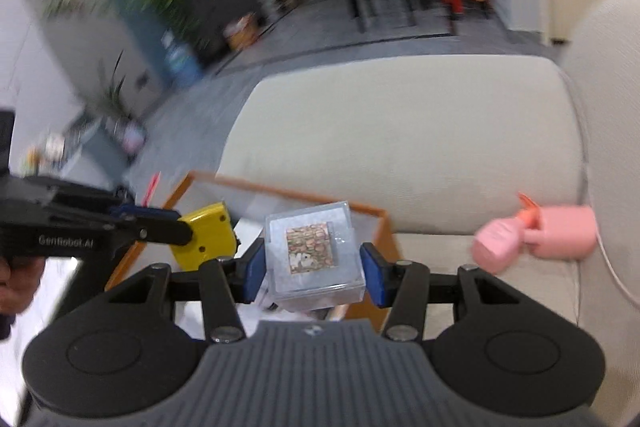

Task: Organize rigid objects
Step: 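Lift the tape measure and cube box over the shoebox with both grippers, then lower the tape measure and cube box into the shoebox and open both grippers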

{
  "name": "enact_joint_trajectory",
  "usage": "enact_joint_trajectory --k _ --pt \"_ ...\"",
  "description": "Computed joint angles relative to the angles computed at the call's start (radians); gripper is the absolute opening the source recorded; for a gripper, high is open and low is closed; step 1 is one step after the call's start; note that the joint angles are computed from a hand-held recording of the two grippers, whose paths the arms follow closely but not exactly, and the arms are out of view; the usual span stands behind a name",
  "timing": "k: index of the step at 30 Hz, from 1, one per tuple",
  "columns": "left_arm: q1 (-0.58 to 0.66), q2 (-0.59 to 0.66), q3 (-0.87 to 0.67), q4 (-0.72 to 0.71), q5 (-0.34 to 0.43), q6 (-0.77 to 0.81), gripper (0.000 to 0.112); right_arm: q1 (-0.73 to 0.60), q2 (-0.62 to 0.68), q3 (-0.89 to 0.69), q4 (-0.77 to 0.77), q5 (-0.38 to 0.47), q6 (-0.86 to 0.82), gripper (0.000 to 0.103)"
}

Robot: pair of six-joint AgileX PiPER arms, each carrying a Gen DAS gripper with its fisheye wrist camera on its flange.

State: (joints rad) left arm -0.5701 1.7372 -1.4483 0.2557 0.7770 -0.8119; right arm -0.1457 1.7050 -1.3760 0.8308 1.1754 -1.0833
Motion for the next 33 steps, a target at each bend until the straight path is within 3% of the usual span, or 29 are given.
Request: enact_joint_trajectory --k 8,13,20,25,28,33 --pt "0.051 -0.072 0.23 -0.108 -0.156 -0.03 0.021 0.229 0.05 -0.02 -0.218 -0.04 0.033 0.05" --pt "0.1 -0.07 0.318 -0.234 -0.257 0.063 0.021 0.339 0.145 -0.041 -0.343 -0.101 0.073 0.05" --pt "0.175 -0.011 0.363 -0.574 -0.34 0.285 0.021 0.371 0.177 -0.057 -0.369 -0.17 0.171 0.05" --pt "0.165 0.058 0.39 -0.771 -0.445 0.237 0.021 0.371 0.156 -0.041 -0.4 -0.215 0.178 0.05" --pt "0.153 0.074 0.423 -0.961 -0.519 0.303 0.021 0.369 0.162 -0.049 -0.415 -0.213 0.183 0.05" --pt "0.12 0.104 0.393 -0.841 -0.53 0.115 0.019 0.366 0.166 -0.055 -0.421 -0.213 0.172 0.05"
